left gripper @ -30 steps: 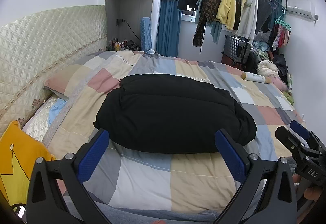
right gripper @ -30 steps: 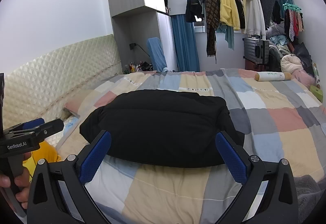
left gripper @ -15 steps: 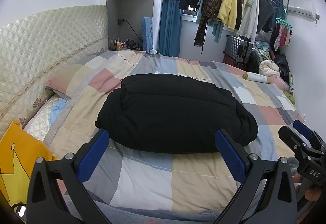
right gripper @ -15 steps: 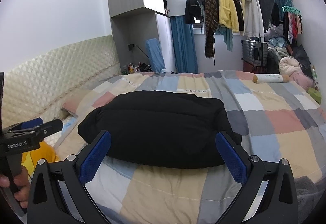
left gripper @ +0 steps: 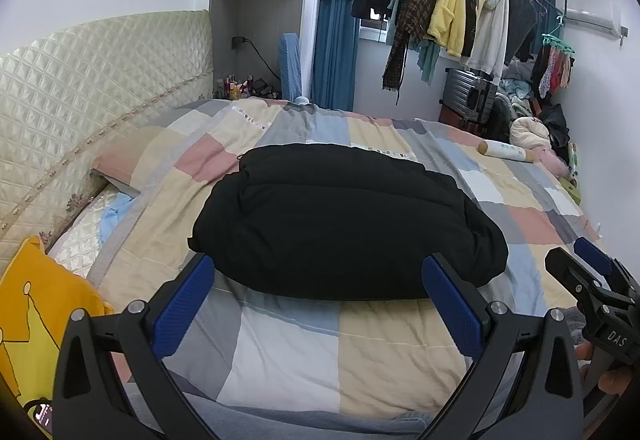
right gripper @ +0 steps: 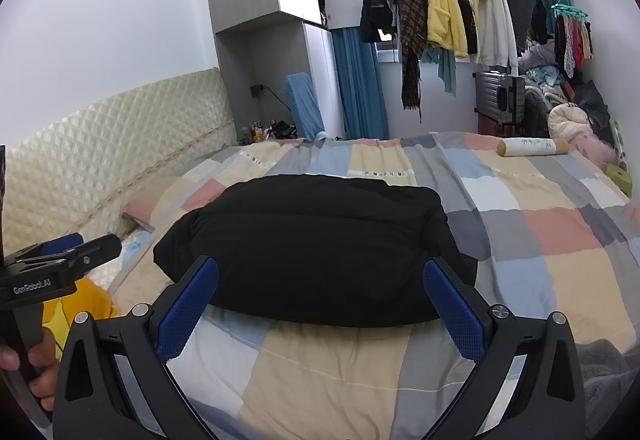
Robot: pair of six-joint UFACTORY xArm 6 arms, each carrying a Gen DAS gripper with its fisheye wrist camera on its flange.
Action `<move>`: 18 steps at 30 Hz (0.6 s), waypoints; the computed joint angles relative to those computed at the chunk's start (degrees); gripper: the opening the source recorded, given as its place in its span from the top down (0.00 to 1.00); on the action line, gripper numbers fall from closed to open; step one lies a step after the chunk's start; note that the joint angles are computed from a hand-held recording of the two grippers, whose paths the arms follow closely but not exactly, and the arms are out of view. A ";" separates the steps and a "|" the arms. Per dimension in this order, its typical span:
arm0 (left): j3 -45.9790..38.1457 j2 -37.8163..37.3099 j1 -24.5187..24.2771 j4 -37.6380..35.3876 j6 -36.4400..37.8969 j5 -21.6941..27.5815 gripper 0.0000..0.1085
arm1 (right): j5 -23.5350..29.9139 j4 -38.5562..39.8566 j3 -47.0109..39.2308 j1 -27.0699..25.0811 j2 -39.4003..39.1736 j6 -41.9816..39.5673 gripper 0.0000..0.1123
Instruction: Fold large clothes
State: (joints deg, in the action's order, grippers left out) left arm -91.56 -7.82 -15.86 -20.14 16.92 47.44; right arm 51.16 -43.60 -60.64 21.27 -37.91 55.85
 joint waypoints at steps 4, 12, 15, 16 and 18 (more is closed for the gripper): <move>-0.40 0.18 0.34 0.29 -0.43 -0.12 0.05 | 0.12 -0.14 -0.26 0.22 0.10 0.16 0.08; -0.90 0.11 0.33 -1.17 -0.09 1.02 0.05 | 2.00 -1.44 -0.90 1.29 0.47 0.68 0.08; -0.47 -0.26 0.03 -0.43 -0.28 0.63 0.05 | 1.60 -0.85 -0.92 1.13 0.33 0.47 0.08; -0.73 -0.14 0.33 -1.34 0.20 1.15 0.05 | 1.68 -0.88 -0.98 1.20 0.28 0.45 0.08; -0.75 -0.22 0.23 -0.90 -0.36 1.00 0.05 | 1.49 -0.63 -0.95 1.05 0.29 0.27 0.08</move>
